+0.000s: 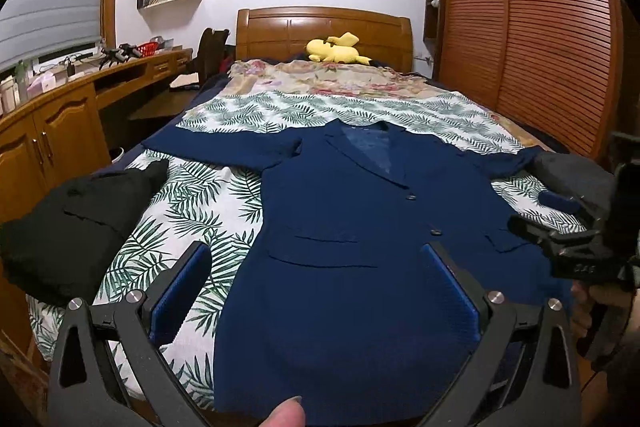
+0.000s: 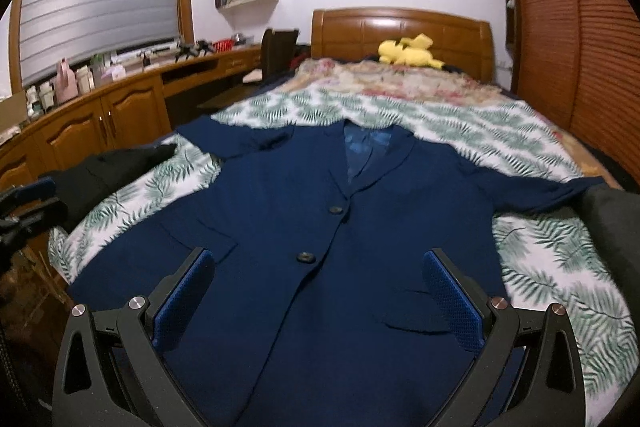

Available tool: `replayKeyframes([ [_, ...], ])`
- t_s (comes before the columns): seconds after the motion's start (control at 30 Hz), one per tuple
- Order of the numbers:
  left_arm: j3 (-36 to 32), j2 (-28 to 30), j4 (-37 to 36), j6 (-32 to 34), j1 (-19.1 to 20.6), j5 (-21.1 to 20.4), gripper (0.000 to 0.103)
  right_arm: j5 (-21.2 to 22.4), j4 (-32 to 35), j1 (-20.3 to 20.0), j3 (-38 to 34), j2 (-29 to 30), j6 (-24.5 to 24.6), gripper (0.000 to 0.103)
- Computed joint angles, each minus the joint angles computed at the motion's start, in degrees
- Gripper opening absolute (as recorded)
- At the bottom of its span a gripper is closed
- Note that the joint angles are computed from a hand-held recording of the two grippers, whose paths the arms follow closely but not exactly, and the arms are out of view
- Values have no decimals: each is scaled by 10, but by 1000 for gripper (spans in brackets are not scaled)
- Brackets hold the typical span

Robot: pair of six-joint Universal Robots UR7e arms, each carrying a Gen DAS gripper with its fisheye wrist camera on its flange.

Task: Fold large clothes
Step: 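Grasp the blazer sleeve cuff nearest the left gripper with the left gripper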

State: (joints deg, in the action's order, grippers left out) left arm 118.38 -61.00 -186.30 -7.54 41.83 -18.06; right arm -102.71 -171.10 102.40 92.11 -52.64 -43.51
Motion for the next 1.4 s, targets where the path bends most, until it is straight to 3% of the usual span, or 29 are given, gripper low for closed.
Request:
replayKeyframes([
  [0.27,-32,4,-5,38,46,-26,103,-24,69,-3,-77,46,-5,102],
  [0.53,-89,12,-30,103,110,-81,102,-34,100,-9,-97,55,-6,102],
  [0.77,-179,32,10,150,170,-133,85,-13,105,-18,-77,28,19,102],
  [0.87,-221,52,13,170,188,-123,73,-7,100,-22,-63,18,20,102],
  [1.1,-318,83,95,152,239,-175,65,0,93,-28,-60,17,6,102],
  [1.4,-424,120,224,74,287,-199,63,-6,76,-19,-89,55,5,102],
])
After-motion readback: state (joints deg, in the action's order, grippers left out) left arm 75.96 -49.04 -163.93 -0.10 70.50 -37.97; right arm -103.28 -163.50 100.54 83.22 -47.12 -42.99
